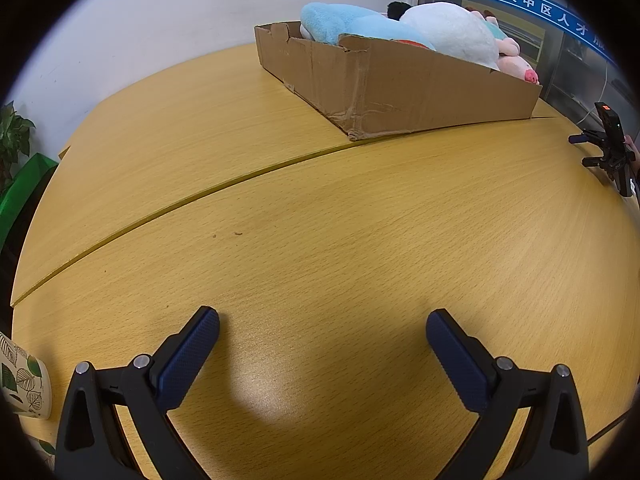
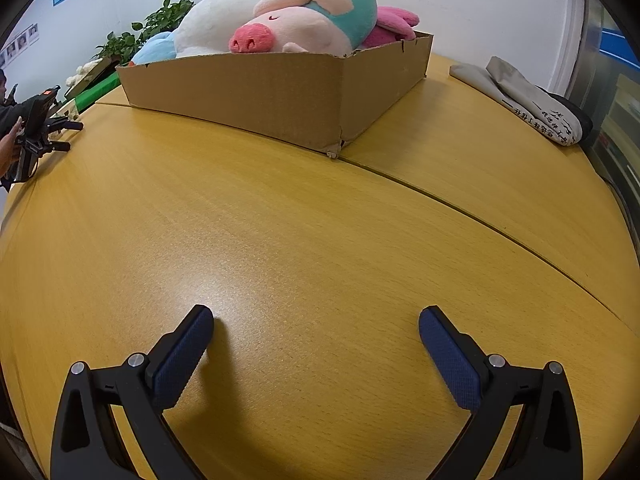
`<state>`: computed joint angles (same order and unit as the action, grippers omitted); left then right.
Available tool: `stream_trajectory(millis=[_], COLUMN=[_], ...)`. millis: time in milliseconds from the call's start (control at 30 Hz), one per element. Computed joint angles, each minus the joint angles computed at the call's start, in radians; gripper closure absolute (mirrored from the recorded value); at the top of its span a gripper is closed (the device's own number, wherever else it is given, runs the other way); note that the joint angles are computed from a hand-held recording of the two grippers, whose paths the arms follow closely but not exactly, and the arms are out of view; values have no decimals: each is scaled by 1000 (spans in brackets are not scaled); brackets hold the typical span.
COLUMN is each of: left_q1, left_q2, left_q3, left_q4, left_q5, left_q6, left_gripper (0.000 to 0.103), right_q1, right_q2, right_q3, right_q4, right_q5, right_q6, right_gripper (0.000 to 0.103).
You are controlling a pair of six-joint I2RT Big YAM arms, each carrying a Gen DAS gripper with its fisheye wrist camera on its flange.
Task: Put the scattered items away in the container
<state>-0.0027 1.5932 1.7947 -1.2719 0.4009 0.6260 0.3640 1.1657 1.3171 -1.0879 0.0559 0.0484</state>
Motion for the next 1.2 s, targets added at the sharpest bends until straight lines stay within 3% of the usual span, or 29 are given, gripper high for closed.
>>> stream_trajectory(millis=[1200], left_q1=[7], left_q2=[5], left_q3=[14], left_q4=[-12], left_q5=[2], left_q6=[8], left_gripper=[0], right_q1=[1], right_q2=[3], right_q3=[3], right_q4=[-2], right_q5=[-4], right_q6=[1], right_gripper=[0])
